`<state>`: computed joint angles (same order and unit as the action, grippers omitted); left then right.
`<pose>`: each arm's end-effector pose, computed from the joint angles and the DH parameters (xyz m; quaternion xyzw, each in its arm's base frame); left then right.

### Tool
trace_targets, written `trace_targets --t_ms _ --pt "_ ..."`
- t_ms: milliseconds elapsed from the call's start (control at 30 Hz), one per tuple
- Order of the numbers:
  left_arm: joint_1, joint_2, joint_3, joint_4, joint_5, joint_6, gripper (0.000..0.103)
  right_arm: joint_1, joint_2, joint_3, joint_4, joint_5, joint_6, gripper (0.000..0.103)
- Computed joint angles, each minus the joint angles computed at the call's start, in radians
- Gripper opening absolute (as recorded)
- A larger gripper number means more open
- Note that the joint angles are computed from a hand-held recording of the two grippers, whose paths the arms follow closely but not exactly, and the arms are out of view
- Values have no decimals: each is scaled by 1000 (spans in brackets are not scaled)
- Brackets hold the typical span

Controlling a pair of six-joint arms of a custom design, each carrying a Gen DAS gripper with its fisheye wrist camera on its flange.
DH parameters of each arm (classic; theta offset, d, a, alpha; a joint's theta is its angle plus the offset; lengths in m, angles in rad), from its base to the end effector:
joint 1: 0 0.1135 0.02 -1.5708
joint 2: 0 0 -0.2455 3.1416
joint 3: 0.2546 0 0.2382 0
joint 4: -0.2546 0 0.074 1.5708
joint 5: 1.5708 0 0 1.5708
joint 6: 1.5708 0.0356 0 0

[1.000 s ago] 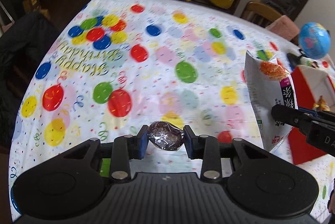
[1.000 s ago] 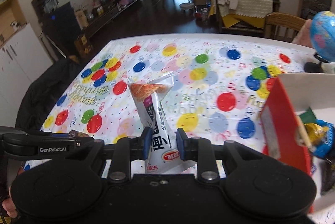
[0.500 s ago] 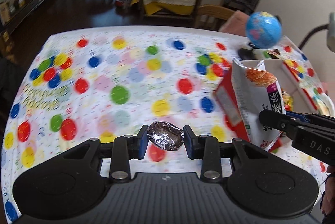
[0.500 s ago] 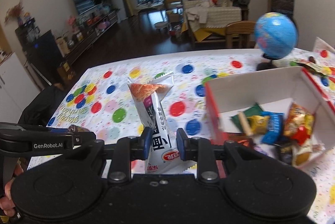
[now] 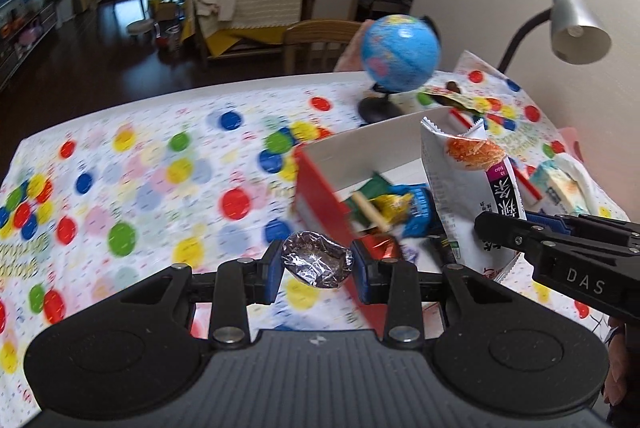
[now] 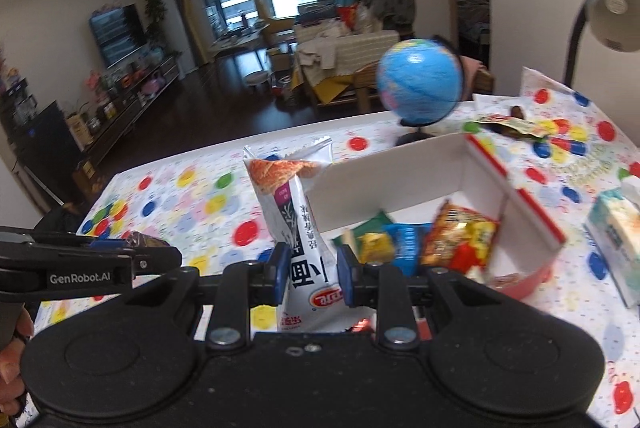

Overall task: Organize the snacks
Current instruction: 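Carry the foil chocolate and white packet over the red box with both tools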

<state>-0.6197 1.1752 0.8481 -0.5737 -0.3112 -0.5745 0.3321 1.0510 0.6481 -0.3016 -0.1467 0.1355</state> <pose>0.1935 -0.1247 0.2382 -0.0298 0.9339 -0.0616 0.3509 0.2033 0.0756 0.2206 -0.1194 0.8978 0.1617 0.3918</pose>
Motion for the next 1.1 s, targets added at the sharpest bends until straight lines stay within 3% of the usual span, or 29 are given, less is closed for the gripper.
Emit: trace_targets --t_ms 200,433,833,1100 --pt "-49 184 112 63 -4 1 34 -181 32 4 7 -98 -89 24" --pt "-36 390 244 99 7 10 34 -310 185 59 84 -137 -157 24" --pt "15 671 430 123 45 54 35 -329 464 164 221 -150 -215 24" --pt "33 805 521 105 68 83 35 -317 593 197 233 -159 -220 24"
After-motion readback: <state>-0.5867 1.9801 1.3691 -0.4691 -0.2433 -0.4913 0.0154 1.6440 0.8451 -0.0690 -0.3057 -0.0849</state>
